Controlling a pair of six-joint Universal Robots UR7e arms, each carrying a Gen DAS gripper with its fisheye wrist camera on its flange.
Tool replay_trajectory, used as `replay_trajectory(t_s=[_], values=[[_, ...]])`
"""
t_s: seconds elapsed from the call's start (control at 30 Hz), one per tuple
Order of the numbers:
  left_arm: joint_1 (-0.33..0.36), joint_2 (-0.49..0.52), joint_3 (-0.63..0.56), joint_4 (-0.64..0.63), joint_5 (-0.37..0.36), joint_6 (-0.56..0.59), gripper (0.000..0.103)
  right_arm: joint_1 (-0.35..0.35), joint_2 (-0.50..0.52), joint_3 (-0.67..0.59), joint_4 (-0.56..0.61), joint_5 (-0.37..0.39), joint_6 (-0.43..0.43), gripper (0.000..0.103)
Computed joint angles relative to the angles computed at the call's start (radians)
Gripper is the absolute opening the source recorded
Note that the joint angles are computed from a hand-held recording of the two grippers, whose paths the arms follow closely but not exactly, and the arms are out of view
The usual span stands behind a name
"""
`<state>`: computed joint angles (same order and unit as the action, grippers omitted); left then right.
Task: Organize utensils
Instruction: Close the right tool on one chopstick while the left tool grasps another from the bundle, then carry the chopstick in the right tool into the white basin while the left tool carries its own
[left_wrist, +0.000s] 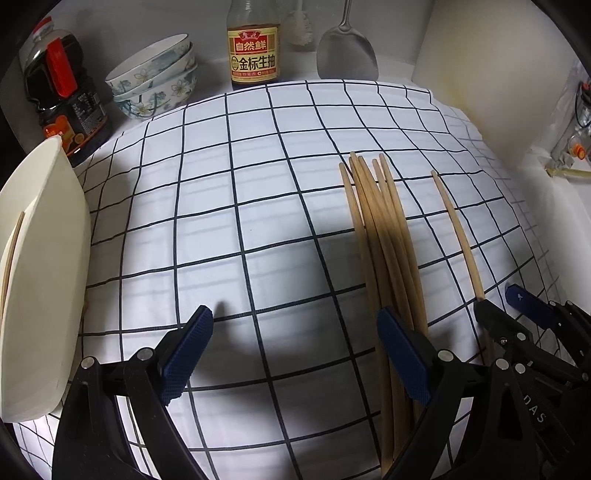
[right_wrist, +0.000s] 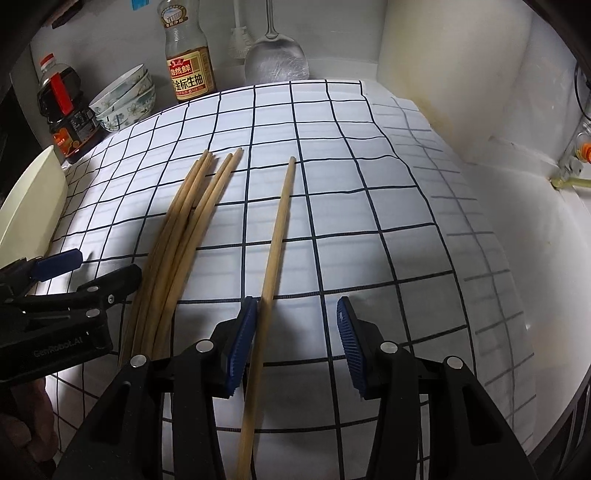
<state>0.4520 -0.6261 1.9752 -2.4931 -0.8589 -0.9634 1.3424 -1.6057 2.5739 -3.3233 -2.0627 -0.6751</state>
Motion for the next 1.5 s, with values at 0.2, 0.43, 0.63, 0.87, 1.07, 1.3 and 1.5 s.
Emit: replay_trajectory(t_s=[0.2,0.43,0.63,0.87,1.07,1.3,1.5], values=[[0.0,0.016,-0.015,0.013,-0.012,0.008,0.089,-0.002,-0.008,0.002,0.01,0.011,0.007,0.043],[-0.002,0.027,-0.022,0.027,0.01,-0.004,0.09,0.007,0.019,0.001,-0.028,0.001,-0.009,0.043],[-0.014,0.011,0.007,0.001,0.03,-0.006,0.066,0.035,0.085,-0.002,-0.111,-0.03,-0.061,0.043],[-0.02,-0.003,0.013,-0.016,0.005,0.016,0.009,0.042,0.076,-0.002,-0.07,-0.014,-0.074,0.007],[-0.019,-0.014,0.014,-0.013,-0.039,0.005,0.007,0.012,-0.023,-0.01,0.089,0.039,0.005,0.006],[-0.048,-0.081,0.055,-0.006,-0.075,-0.057,0.007,0.038,-0.147,-0.01,0.217,0.082,0.055,0.006],[-0.103,-0.181,0.078,0.072,-0.045,-0.151,0.007,0.095,-0.219,-0.037,0.343,0.146,0.076,0.006]])
